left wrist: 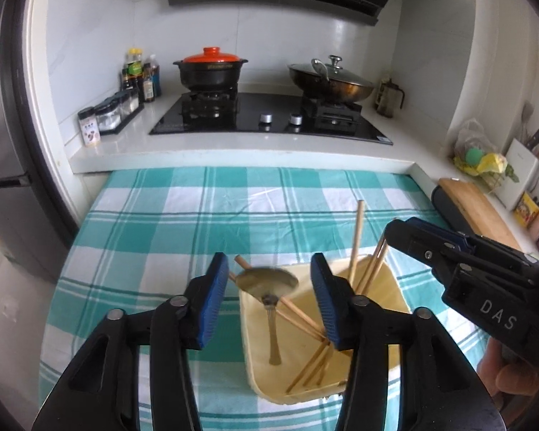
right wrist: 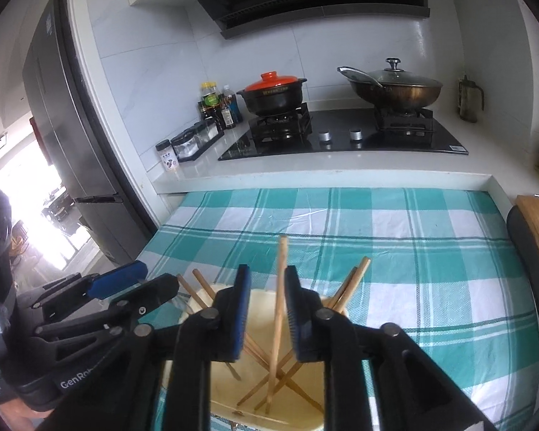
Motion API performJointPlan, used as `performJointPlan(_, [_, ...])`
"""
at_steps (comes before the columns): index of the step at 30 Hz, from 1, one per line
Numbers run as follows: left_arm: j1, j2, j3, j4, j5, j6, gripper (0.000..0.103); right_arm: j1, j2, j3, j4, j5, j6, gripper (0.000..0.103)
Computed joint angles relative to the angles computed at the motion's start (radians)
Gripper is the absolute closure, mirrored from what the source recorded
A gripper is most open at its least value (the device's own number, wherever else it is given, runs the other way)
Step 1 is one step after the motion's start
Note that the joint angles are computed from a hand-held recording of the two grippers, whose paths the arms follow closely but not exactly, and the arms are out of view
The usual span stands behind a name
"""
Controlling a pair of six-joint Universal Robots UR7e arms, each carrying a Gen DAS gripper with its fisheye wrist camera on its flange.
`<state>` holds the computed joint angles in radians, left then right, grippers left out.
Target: Organize utensils
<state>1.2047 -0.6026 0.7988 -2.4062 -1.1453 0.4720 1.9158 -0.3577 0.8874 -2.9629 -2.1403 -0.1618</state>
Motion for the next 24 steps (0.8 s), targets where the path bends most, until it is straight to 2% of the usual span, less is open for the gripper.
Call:
performJointPlan(1, [-0.001,-0.017,0.018,-0.012,-0.007,0.005,0.035,0.005,-0.007,0.011,-0.023,-0.002,-0.011,0.062])
performJointPlan(2, [-0.002,-0.04,0.045,-0.03,-0.013,0.016,0.029,0.012,-0.02,0.032,-0.047,-0.01,-0.026,0.061])
performJointPlan(7, [-0.007,-0.188,0.229,-0.053,0.014,0.115,0.021,0.047,-0.112,0.196,-0.126,-0.066,-0.064,0.059])
performJointPlan(10, [0.006,-0.3,0.39,-0.049,0.052,0.161,0.013,0.063,-0.188,0.37,-0.18,-0.11,-0.05,0.05])
performJointPlan(16, [0.085,-0.471,0.706,-0.061,0.102,0.117,0.011,0.058,-0.289,0.762,-0.346,-0.202,0.054,0.05])
performJointPlan(20, [0.14,-0.474,0.823,-0.161,0.105,0.098,0.012,0.021,-0.28,0.947,-0.469,-0.248,0.161,0.05])
performJointPlan(22, [0.155,-0.44,0.836,-0.231,0.106,0.095,0.012,0.006,-0.258,0.99,-0.52,-0.282,0.196,0.05])
performJointPlan(24, [0.163,-0.401,0.832,-0.298,0.11,0.107,0.012,0.0,-0.234,1.009,-0.573,-0.315,0.193,0.05])
